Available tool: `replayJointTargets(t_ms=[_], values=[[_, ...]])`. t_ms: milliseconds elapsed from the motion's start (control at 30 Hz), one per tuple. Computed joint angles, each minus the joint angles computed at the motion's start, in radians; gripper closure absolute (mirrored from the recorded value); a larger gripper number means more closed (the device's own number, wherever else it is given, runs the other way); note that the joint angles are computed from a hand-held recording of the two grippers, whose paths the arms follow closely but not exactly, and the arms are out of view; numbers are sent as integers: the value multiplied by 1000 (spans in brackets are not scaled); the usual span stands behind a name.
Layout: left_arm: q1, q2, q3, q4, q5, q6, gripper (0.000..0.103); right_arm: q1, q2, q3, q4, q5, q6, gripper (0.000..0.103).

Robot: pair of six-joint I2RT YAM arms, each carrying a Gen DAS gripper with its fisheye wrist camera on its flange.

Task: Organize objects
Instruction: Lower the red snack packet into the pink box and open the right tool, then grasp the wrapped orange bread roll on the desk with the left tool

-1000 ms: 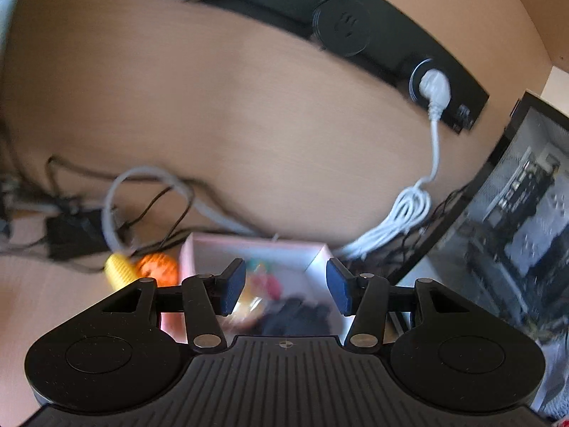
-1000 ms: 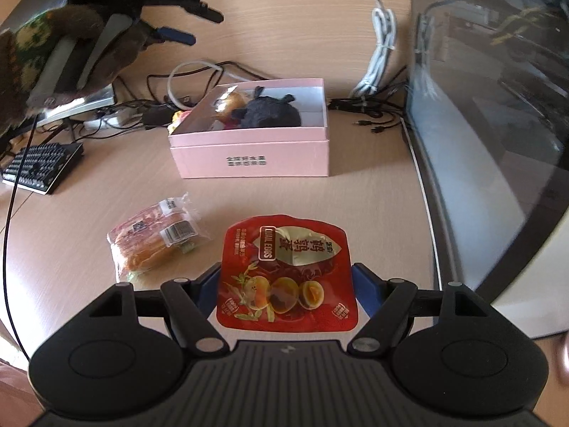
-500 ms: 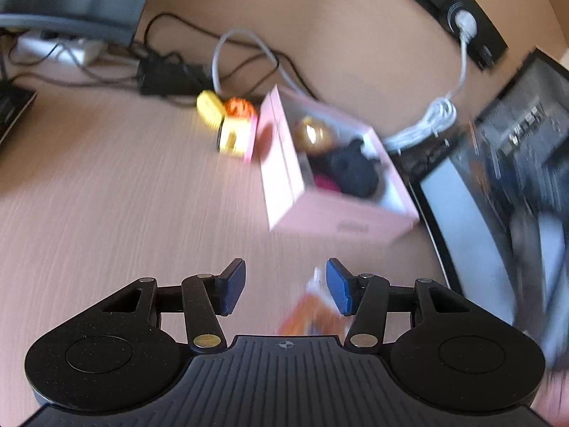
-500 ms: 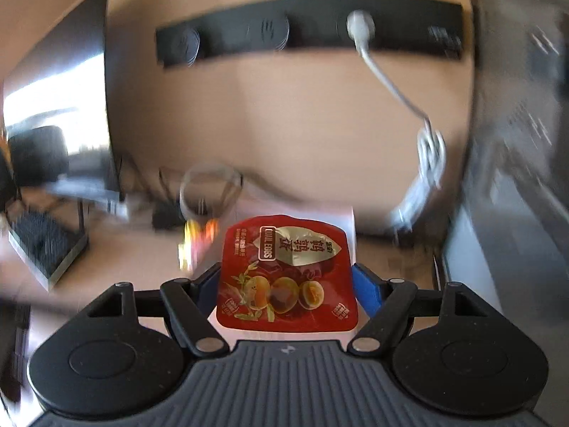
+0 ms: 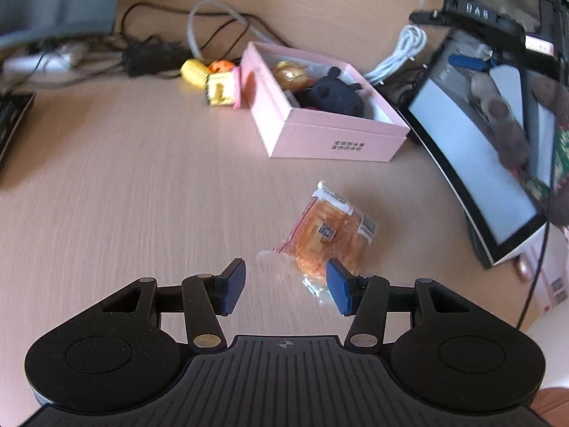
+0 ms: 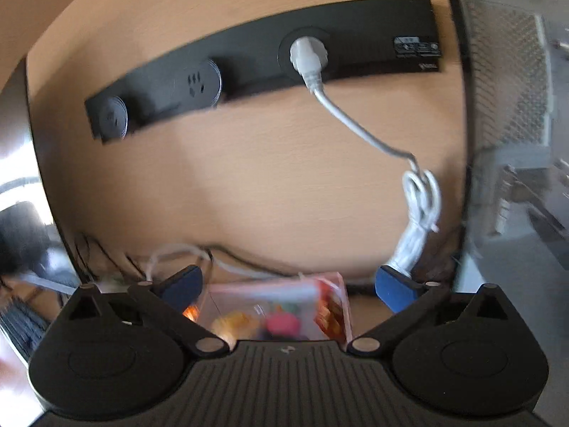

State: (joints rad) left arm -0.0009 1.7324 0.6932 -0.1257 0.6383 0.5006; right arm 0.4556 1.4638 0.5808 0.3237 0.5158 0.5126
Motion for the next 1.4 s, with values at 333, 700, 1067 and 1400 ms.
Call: replayJointTargets(t_ms=[333,700,1067,1400], values=[[-219,56,16,154,-73,7,48,331,27,-136,-211,145,216,0],[-324,213,113,154,-126,-39,49,604,220,-169,-351,134,652,0],[-348,123,80,127,-209,-37,54,609,235,-223,-315,83,806,0],[-122,69,106,21,-13,-77,55,542,307,-86,-391,11,642,0]])
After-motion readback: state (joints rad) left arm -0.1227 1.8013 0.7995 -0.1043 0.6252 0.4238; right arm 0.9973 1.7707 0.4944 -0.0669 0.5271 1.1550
